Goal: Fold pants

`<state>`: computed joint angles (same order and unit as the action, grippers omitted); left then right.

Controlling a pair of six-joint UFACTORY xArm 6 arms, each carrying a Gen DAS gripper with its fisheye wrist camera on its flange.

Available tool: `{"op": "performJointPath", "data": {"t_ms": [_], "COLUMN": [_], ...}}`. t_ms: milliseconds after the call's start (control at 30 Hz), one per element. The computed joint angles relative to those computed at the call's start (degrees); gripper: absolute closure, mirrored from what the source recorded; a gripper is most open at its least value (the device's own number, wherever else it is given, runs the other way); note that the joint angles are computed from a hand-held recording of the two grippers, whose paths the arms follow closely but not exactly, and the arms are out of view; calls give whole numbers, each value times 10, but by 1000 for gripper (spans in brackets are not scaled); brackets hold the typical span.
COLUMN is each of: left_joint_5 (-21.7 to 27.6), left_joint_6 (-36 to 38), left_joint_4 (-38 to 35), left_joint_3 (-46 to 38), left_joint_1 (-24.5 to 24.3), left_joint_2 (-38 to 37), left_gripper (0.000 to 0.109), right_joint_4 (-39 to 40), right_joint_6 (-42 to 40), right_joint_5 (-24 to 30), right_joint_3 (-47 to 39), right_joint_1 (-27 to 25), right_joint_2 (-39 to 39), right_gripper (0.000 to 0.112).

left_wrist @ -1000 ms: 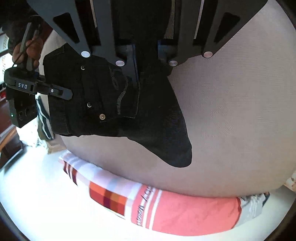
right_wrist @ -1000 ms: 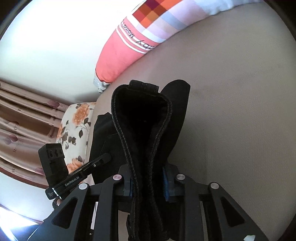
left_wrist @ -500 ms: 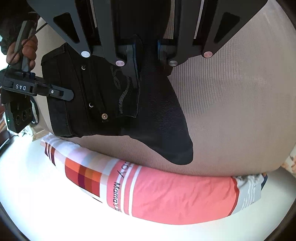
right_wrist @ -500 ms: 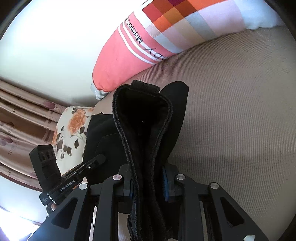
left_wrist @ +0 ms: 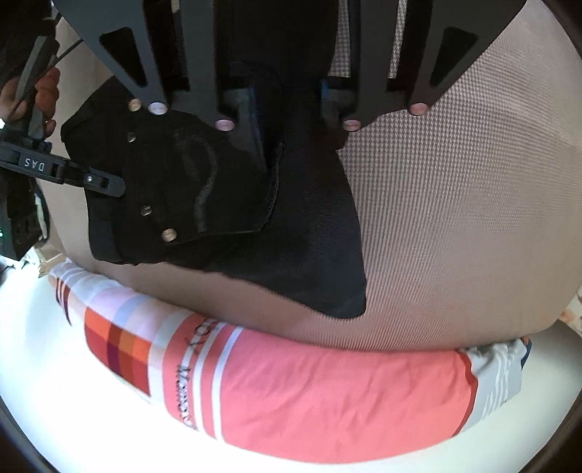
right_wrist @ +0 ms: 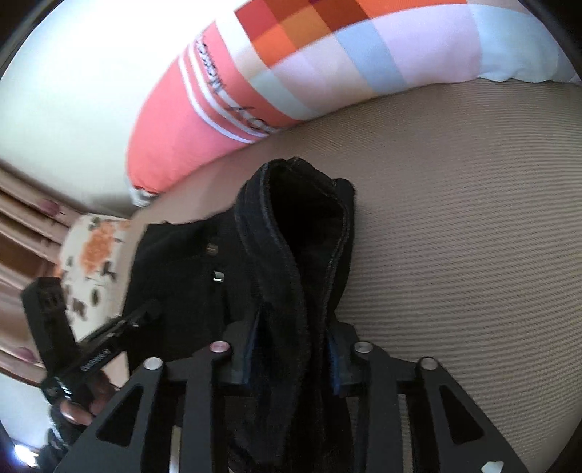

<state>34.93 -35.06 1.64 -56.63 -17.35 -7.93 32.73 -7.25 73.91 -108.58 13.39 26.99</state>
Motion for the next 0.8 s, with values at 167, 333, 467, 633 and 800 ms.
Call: {"op": "performJointPath", "data": {"t_ms": [167, 333, 467, 633, 800], "left_joint_5": [-10, 30, 60, 114, 170], "left_joint_6": [-69, -142, -158, -203, -260], "left_joint_4": [78, 160, 161, 198, 241], "left_joint_3": [20, 17, 23, 32, 60], "left_joint_1": [-7, -19, -31, -65, -115], "left_joint_2": [0, -7, -24, -58, -123], "left_gripper": [54, 34, 33, 33, 33], "right_joint_4": [-52, -122, -139, -154, -171], "right_joint_6": [10, 28, 48, 55, 52], "right_joint_5": [-35, -37, -22, -40, -70], "right_joint_3": [29, 38, 59, 114, 191], "right_joint_1": [14, 27, 26, 28, 35], "right_joint_2": [-21, -36, -64, -124, -211], "right_gripper": [67, 56, 55, 52, 51]}}
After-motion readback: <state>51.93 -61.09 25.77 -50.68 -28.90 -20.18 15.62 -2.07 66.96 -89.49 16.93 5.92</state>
